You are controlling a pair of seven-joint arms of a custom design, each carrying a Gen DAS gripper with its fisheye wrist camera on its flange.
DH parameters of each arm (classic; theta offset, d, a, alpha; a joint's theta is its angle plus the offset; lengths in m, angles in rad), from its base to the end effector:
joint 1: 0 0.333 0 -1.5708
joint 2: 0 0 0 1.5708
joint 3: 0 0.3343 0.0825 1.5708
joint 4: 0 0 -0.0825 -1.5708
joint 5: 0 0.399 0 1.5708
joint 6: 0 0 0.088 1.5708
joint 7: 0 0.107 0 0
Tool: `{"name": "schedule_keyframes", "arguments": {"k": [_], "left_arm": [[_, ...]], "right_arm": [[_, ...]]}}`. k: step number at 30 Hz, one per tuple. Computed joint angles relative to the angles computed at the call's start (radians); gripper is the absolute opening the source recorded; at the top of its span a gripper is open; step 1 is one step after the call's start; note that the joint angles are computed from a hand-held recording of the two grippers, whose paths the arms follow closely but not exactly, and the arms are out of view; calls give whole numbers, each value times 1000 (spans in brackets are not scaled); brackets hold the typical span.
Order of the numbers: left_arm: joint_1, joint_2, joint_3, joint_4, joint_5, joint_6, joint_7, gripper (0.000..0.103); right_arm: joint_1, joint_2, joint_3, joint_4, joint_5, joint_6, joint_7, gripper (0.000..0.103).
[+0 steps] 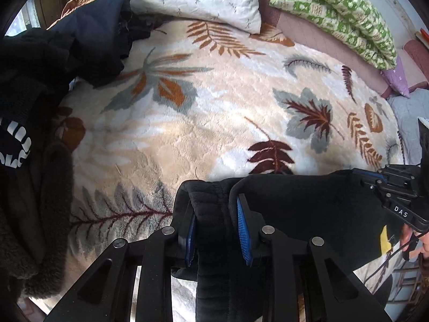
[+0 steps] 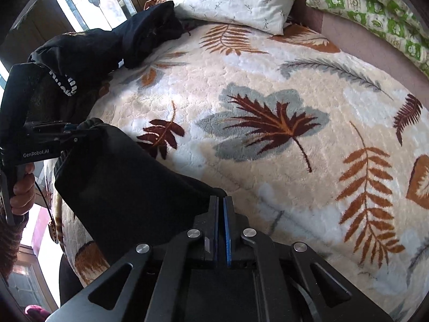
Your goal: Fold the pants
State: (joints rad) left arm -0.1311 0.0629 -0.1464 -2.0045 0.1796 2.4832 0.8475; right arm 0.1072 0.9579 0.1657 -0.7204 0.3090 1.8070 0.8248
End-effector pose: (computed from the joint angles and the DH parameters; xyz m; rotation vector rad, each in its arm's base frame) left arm 0.5937 -0.1683 0.4819 -2.3217 1.6606 -0.5258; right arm 0.8075 0.1811 0.4142 -2.5350 0.9023 0.1401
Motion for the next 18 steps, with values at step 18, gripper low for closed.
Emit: {"name": "schedule_keyframes", "arguments": {"k": [18], "left_arm": [[-13, -155, -56, -62, 164, -137, -263, 63]], "right_arm": [[-252, -278, 25, -373, 289, 71, 48, 29]]}}
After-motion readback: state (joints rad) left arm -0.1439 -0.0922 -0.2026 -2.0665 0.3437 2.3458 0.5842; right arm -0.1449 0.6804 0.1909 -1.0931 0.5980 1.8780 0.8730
